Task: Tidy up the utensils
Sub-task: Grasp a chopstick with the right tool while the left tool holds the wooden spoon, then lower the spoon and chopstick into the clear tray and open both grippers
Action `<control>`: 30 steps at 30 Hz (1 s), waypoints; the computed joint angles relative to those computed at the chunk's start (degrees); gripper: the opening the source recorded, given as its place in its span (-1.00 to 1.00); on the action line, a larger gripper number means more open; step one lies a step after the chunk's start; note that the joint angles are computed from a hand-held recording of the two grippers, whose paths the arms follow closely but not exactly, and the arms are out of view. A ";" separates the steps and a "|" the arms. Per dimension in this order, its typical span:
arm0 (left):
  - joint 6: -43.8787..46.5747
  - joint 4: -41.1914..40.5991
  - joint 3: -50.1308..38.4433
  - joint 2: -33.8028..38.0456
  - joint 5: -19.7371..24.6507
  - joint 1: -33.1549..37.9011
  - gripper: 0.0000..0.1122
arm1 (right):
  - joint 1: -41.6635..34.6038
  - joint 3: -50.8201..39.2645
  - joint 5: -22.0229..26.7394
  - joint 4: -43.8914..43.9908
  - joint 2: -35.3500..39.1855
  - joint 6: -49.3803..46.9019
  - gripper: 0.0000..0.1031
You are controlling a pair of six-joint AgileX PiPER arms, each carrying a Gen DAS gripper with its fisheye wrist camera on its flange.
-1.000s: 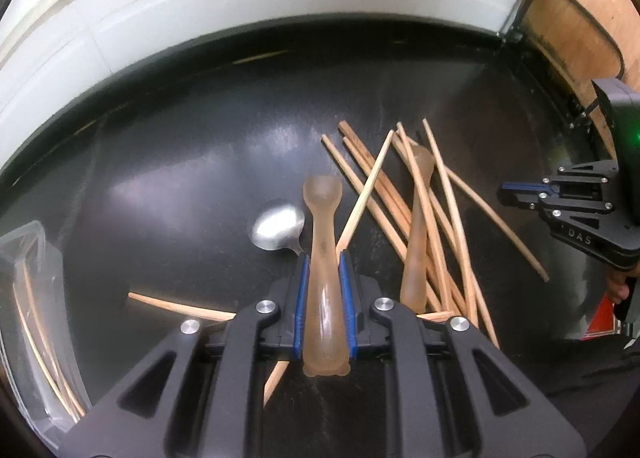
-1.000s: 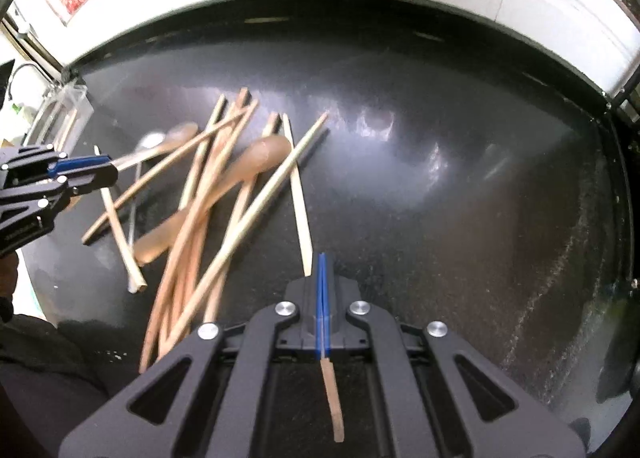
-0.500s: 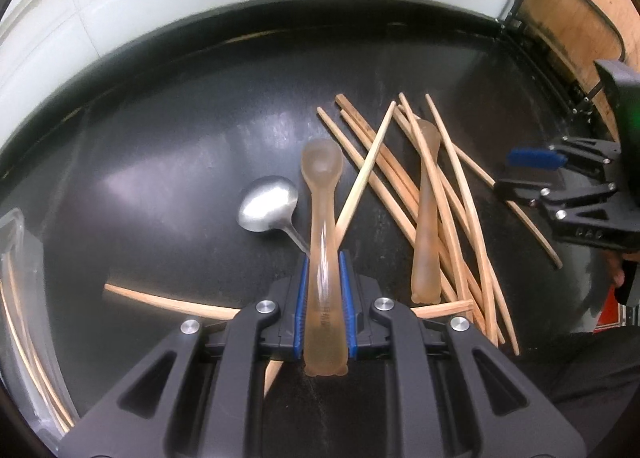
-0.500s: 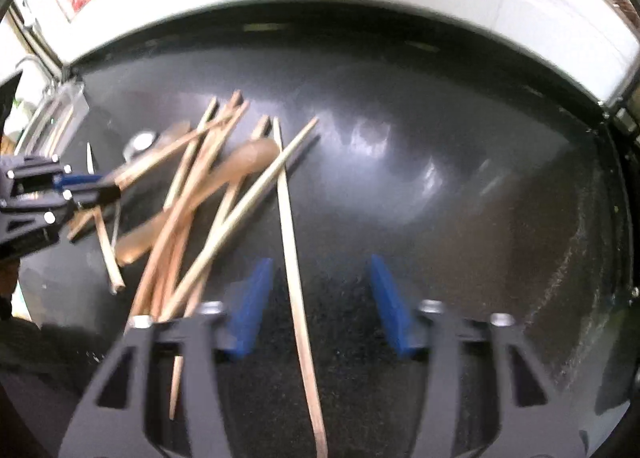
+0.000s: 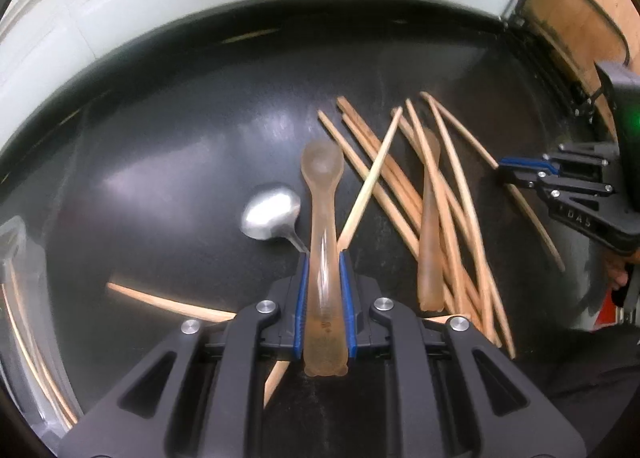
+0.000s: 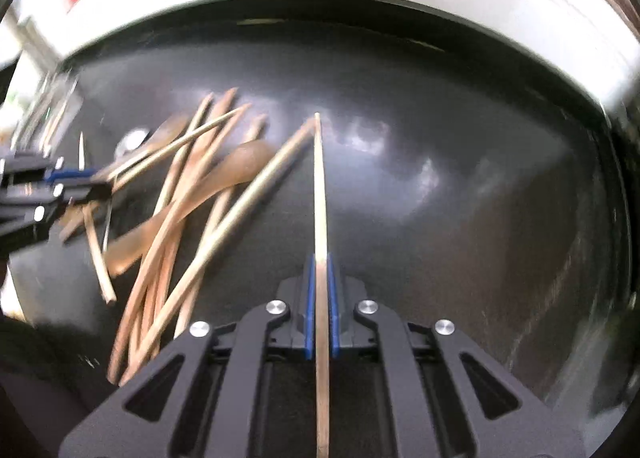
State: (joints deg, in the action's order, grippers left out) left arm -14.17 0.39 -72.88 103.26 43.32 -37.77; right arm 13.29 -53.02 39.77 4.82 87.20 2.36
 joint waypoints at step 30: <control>-20.34 12.39 3.87 -31.74 22.06 4.60 -0.74 | 24.33 -23.21 17.67 -0.42 -6.65 25.17 -0.87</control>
